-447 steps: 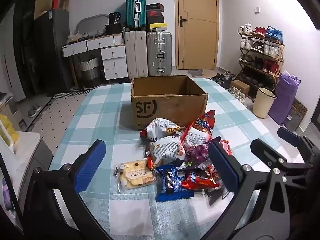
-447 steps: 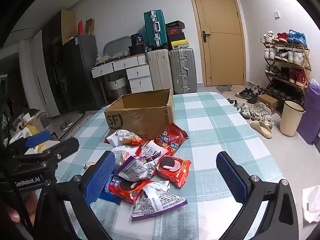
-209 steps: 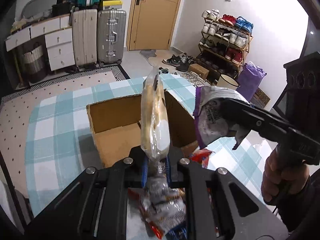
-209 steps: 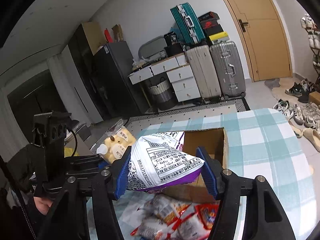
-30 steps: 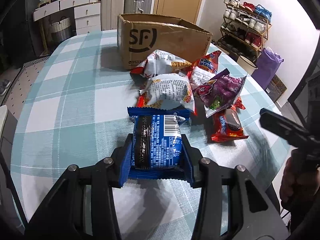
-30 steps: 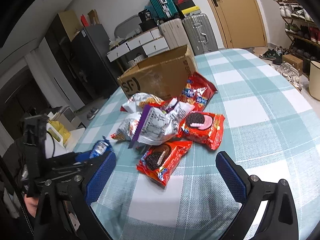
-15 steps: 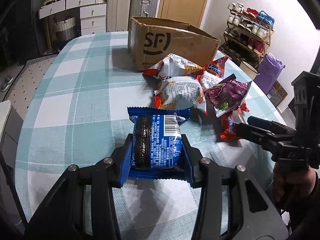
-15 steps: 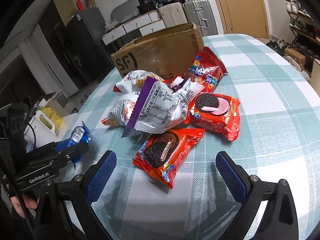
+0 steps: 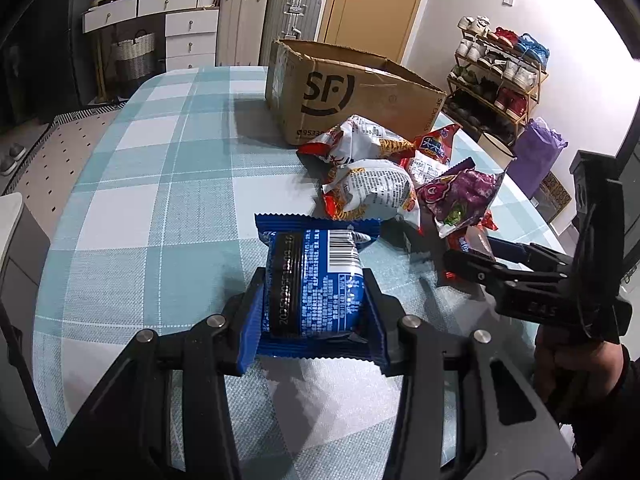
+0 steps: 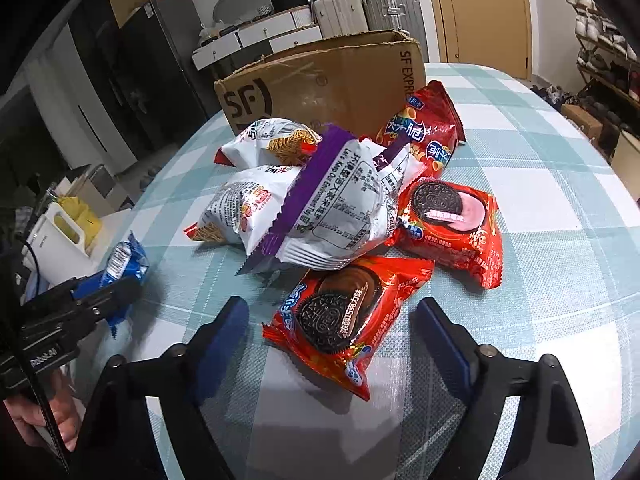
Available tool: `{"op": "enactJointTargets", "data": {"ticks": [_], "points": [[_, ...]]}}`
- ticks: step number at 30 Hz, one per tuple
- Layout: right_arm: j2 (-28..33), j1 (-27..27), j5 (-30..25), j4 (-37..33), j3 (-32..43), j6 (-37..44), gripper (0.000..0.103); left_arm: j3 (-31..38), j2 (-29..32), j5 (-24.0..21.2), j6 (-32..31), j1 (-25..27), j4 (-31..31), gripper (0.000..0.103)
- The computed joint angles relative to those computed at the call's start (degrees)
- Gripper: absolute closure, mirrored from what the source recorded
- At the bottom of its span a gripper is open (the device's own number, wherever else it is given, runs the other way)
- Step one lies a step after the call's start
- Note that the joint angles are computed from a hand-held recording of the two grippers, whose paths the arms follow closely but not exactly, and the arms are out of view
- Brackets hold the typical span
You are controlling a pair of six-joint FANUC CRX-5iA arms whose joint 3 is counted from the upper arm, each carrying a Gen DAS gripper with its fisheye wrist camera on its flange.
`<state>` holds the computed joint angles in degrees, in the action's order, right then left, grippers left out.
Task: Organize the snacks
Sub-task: 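Grasp the red Oreo cake pack with the right tool while the left holds the blue pack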
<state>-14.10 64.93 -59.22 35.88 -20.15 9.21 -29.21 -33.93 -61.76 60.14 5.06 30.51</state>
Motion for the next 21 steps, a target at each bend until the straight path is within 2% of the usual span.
{"op": "enactJointTargets", "data": {"ticks": [1,4,5,6,11,21], "points": [[0.38,0.06,-0.60,0.14,0.31,0.17,0.022,0.03,0.05,-0.01,0.07,0.02,0.08,0.062],[0.93,0.26,-2.03,1.05,0.52,0.02,0.036,-0.13,-0.20,-0.15,-0.18,0.48,0.49,0.062],[0.76,0.26,-1.99,1.41,0.23,-0.28,0.047,-0.15,-0.33,-0.28,-0.30,0.65,0.62,0.062],[0.81,0.17,-1.78,1.43,0.15,-0.36,0.050,-0.15,-0.48,-0.37,-0.40,0.77,0.65,0.062],[-1.40,0.68,-0.42,2.31,-2.27,-1.95,0.054,-0.05,-1.13,-0.82,-0.32,1.17,0.64,0.062],[-7.37,3.40,-0.07,5.22,-7.40,-7.20,0.055,1.38,-1.23,-0.66,0.87,-0.85,-0.74,0.062]]}}
